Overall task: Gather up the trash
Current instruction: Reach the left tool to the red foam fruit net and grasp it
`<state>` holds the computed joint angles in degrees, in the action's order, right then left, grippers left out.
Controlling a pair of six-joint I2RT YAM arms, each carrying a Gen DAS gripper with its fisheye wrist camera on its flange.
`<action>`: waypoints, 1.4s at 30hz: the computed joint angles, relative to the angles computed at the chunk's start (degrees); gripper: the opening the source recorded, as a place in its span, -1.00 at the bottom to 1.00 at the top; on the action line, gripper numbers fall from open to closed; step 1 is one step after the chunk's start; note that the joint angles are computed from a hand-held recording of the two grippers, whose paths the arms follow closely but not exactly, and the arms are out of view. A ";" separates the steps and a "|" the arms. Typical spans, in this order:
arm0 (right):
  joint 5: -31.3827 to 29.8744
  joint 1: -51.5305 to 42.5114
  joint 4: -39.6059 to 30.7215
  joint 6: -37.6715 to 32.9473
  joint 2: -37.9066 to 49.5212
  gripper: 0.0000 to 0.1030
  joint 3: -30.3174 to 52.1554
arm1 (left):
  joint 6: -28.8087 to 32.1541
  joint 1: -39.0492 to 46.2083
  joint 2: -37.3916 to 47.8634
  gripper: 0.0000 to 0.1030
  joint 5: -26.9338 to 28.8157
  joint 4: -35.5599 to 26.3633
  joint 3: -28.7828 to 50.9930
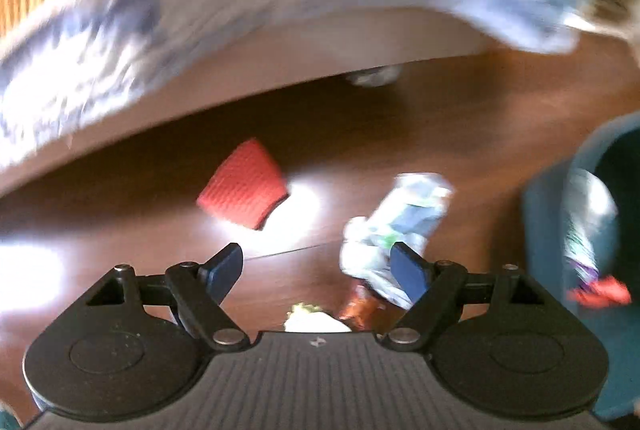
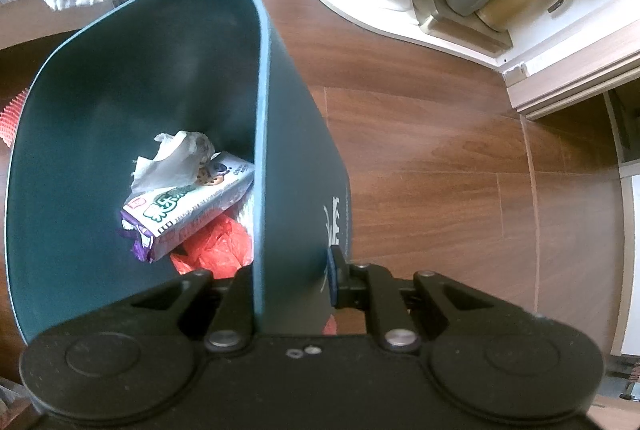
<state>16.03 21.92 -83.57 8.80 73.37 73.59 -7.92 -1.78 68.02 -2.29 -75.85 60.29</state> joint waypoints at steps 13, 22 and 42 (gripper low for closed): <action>1.13 2.44 -2.31 0.42 -0.25 -0.74 0.01 | -17.95 30.47 17.36 0.56 5.93 24.25 -15.96; 2.89 3.98 -4.34 2.15 0.00 -0.77 -0.85 | -16.47 34.45 27.68 0.56 12.03 38.08 -20.50; 2.48 4.59 -5.60 2.01 1.22 -0.78 1.46 | -24.08 29.12 37.51 -0.09 13.44 46.99 -18.87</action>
